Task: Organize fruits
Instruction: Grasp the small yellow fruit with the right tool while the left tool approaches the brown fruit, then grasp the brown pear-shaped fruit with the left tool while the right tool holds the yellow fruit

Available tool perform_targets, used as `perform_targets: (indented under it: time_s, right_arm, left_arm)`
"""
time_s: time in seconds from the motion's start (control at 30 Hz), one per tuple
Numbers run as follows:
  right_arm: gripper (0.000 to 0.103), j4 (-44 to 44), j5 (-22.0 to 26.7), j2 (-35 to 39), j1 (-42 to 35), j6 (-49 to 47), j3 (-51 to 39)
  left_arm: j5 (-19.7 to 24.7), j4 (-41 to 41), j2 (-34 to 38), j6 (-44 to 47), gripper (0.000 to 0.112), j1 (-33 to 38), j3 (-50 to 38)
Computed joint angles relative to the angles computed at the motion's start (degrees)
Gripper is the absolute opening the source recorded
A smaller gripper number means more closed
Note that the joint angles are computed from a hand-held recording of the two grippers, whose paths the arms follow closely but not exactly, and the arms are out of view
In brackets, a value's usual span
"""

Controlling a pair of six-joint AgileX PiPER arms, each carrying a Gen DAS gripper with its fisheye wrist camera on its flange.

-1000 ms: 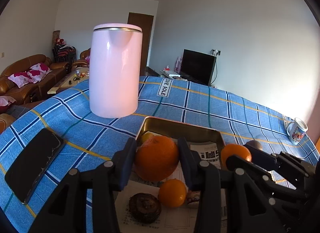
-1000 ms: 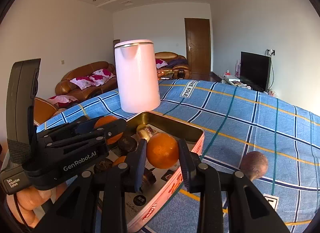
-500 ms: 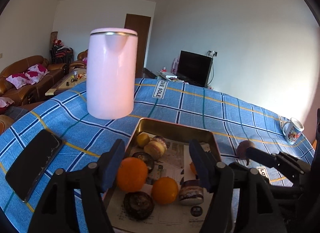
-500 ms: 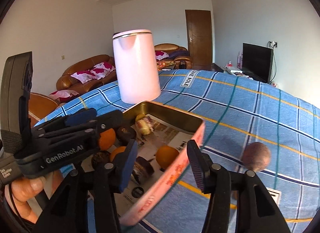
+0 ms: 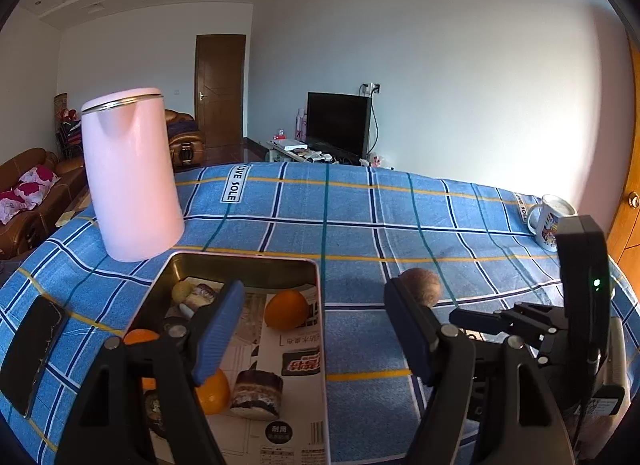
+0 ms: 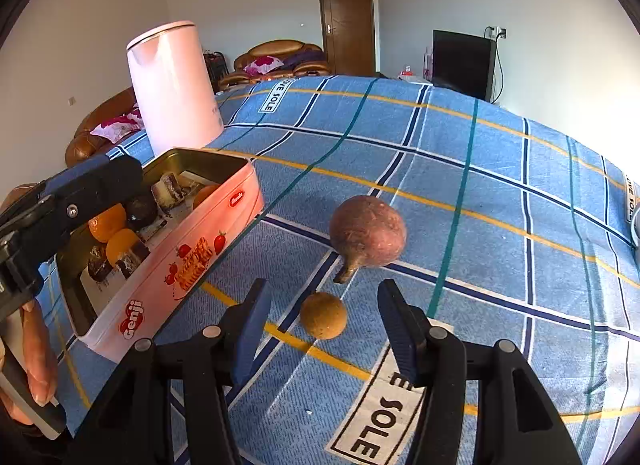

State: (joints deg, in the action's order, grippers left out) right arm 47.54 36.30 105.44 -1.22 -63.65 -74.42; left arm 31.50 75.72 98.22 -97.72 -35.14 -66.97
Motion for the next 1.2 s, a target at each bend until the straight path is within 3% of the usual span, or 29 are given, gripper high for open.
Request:
perform_targets:
  time_s: [0.1,0.13,0.2,0.37,0.57,0.8,1.03,1.2]
  right_arm:
    - [0.053,-5.33,0.90,2.04,1.26,5.65,-2.31]
    - [0.042,-5.95,1.30,2.62,1.32,6.07,-2.89]
    - [0.028,-7.33,2.28,3.37,1.04,7.40,-3.59]
    - [0.028,-0.26,1.33,0.26,-2.98,-0.25,0.06]
    - [0.028,3.87,0.05,-0.16,-8.80,-2.25,-0.65]
    - [0.028,6.64,-0.14,2.71,-13.15,-1.46,-3.98]
    - [0.028,11.26,-0.84,2.33,-13.91,-5.29,-3.13]
    - [0.028,13.99,0.19,2.22,-14.48,-8.21,-2.54]
  left_arm:
    - [0.10,-2.93,1.66,4.09,0.075,-0.32,-2.56]
    - [0.17,-4.25,2.38,5.66,0.075,-0.38,-3.63]
    - [-0.44,-7.34,3.67,8.79,0.075,-0.11,-5.49]
    - [-0.49,-14.39,7.53,16.34,0.075,-0.52,-11.03]
    - [1.06,-25.42,14.04,29.23,0.075,-1.43,-20.72]
    - [5.91,-40.01,23.33,44.90,0.075,-0.61,-35.27]
    - [10.98,-48.85,30.83,54.64,0.075,0.75,-47.01]
    - [14.29,-58.32,35.46,60.53,0.062,2.85,-54.43]
